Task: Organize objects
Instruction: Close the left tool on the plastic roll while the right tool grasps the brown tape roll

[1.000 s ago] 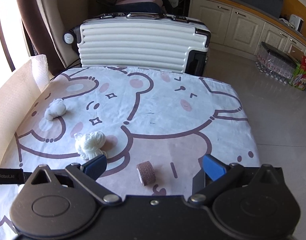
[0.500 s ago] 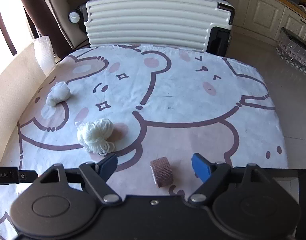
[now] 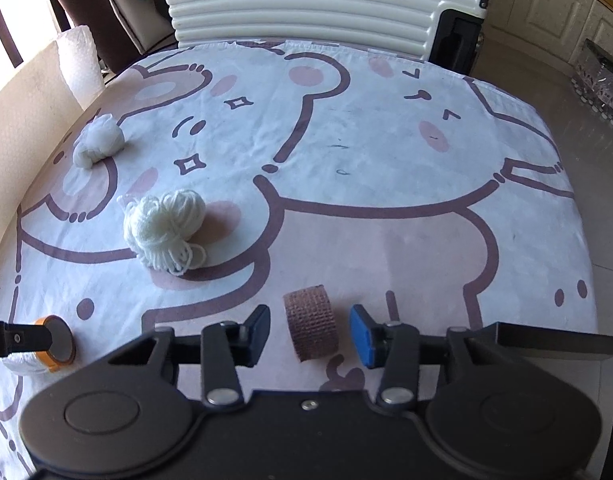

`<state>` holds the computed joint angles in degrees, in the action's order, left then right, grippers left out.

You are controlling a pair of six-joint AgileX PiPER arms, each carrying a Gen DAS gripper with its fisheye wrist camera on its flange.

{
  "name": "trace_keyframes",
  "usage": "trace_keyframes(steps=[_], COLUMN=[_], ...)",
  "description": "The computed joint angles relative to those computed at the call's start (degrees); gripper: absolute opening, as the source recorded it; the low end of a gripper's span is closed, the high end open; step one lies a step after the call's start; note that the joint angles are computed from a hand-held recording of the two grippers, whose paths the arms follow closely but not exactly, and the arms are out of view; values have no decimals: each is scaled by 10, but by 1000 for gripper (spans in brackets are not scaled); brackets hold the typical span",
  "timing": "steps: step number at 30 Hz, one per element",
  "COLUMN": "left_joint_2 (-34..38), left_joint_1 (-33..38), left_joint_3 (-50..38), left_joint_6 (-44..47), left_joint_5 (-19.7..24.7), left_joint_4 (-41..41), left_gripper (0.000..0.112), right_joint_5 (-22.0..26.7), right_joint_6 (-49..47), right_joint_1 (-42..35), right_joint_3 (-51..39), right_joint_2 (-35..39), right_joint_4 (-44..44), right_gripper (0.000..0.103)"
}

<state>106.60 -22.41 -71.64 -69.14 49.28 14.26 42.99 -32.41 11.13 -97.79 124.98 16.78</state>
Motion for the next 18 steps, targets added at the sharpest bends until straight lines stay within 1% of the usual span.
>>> trace_keyframes(steps=[2,4,5,9,10,12,15,18], left_joint_2=[1,4,4,-1,-1,-1,-12,-20], left_joint_1=[1,1,2,11,11,9,16,22], left_joint_3=[0,-1,-1,7,7,3,17,28], left_joint_6=[-1,-4,-6,-3,-3,-5,-6,-14], left_joint_5=[2,8,9,-6,-8,-6,-31,-49], left_joint_4=[2,4,4,-19,-23,-29,-62,-96], left_gripper=[102,100,96,87,84,83,83,83], right_joint_5=[9,12,16,56,72,122,205,264], right_joint_6=[3,-5,-11,-49,-61,-80,-91,-99], right_joint_1=[1,-1,-2,-15,-19,-28,-38,-40], right_joint_3=[-9,-11,-12,-25,-29,-46,-76,-91], right_joint_2=[5,6,6,6,6,13,30,43], right_joint_4=[-7,-1,3,48,62,90,112,114], right_gripper=[28,28,28,27,27,27,27,27])
